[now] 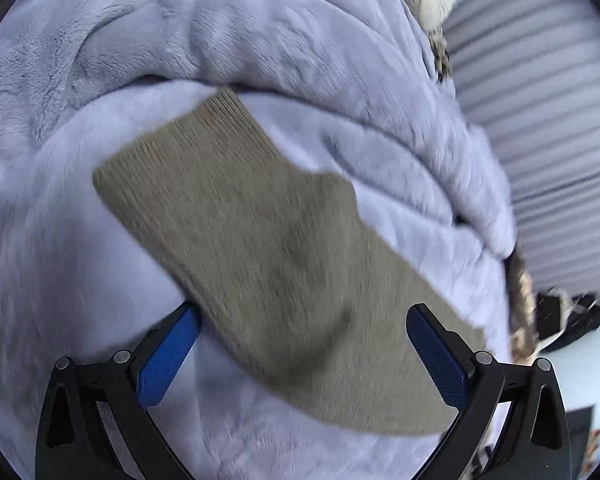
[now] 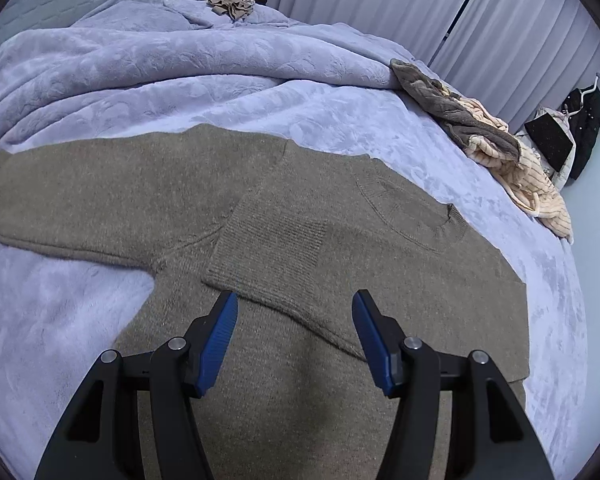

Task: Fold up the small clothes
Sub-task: 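Move the left gripper to the other sleeve cuff, then grasp the other sleeve cuff with the left gripper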

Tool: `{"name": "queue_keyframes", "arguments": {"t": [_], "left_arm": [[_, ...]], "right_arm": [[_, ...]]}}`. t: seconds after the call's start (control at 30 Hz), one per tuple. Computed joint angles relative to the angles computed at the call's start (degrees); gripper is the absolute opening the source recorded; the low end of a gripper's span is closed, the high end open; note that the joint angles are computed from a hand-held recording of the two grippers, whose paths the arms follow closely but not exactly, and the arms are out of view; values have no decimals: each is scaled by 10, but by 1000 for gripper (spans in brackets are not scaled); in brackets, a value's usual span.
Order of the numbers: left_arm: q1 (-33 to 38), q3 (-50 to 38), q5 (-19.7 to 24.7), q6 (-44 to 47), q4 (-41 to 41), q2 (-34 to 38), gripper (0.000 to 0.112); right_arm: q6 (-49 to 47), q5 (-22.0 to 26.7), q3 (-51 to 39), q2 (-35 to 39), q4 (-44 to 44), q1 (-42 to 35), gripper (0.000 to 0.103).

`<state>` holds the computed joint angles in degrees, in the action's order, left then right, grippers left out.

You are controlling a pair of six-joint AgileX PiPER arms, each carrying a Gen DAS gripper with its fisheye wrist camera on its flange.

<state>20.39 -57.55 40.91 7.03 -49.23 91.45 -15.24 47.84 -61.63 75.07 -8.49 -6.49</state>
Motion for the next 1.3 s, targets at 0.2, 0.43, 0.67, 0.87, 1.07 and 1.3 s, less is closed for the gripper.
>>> {"name": "queue_keyframes", "arguments": {"t": [0.2, 0.43, 0.67, 0.87, 1.07, 1.3], "left_arm": [[43, -14, 0, 87, -82, 35, 51], [60, 25, 18, 192, -174, 41, 31], [133, 130, 99, 389, -366, 32, 49], [93, 49, 63, 327, -312, 60, 11], [115, 83, 59, 307, -282, -18, 11], [18, 1, -18, 28, 40, -92, 12]], "right_arm": [[8, -3, 20, -3, -19, 6, 64], [27, 1, 30, -7, -40, 22, 64], [38, 5, 38, -19, -49, 36, 64], [57, 10, 50, -25, -69, 65, 64], [41, 10, 47, -32, -60, 41, 64], [10, 5, 52, -31, -42, -30, 64]]}}
